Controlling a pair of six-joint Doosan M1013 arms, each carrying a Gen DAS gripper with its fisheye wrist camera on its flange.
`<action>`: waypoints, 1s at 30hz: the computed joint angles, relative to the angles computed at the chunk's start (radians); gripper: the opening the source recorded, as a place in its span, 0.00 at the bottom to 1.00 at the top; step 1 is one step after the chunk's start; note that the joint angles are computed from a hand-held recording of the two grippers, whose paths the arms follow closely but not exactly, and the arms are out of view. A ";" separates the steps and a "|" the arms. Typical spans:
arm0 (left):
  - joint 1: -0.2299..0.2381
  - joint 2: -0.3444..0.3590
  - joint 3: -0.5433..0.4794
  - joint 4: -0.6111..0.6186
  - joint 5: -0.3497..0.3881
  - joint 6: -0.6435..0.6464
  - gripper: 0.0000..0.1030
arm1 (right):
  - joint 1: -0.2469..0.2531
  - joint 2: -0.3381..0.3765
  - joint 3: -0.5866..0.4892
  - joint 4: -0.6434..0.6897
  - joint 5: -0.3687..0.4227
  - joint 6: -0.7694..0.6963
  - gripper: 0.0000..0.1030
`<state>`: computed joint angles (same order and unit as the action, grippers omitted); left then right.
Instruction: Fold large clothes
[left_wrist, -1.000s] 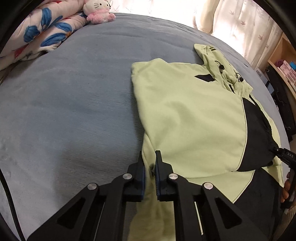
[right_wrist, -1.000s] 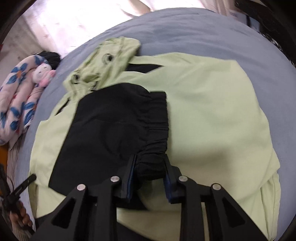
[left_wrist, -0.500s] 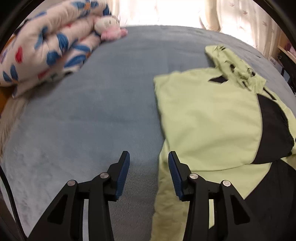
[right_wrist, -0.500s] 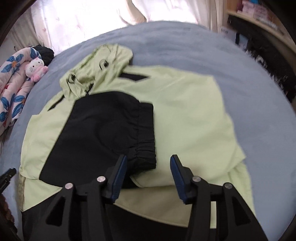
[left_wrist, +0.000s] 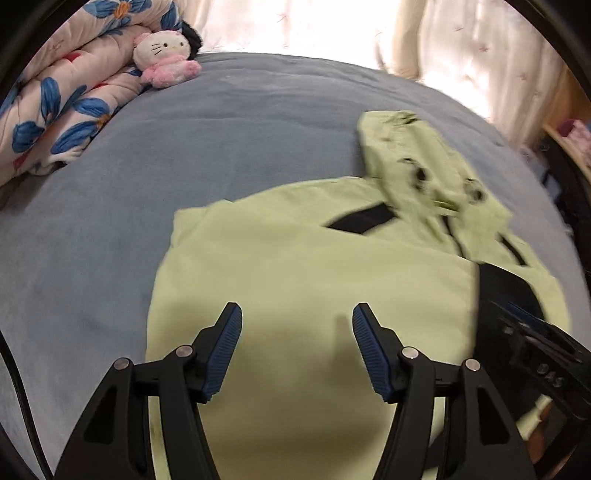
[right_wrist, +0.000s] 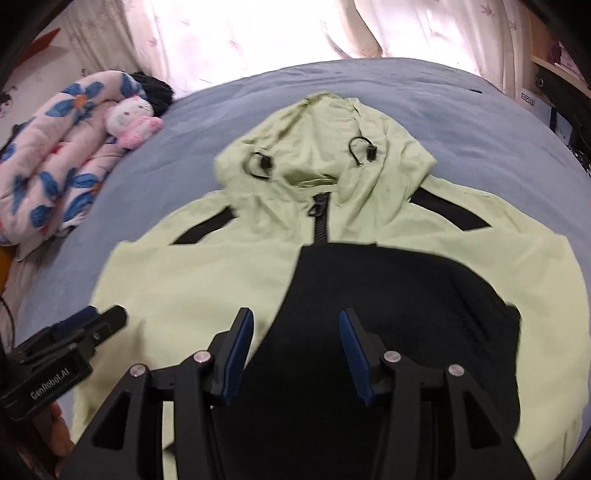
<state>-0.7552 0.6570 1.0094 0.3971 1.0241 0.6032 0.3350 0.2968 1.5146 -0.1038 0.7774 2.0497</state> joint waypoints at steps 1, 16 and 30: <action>0.006 0.017 -0.020 0.009 0.031 0.004 0.59 | -0.009 0.007 -0.004 -0.013 0.011 0.012 0.47; 0.082 -0.035 0.105 0.038 0.055 -0.077 0.64 | -0.130 -0.052 0.070 -0.010 0.032 -0.024 0.16; 0.017 -0.146 0.130 0.093 0.062 -0.029 0.63 | -0.099 -0.173 0.063 0.035 0.095 -0.089 0.24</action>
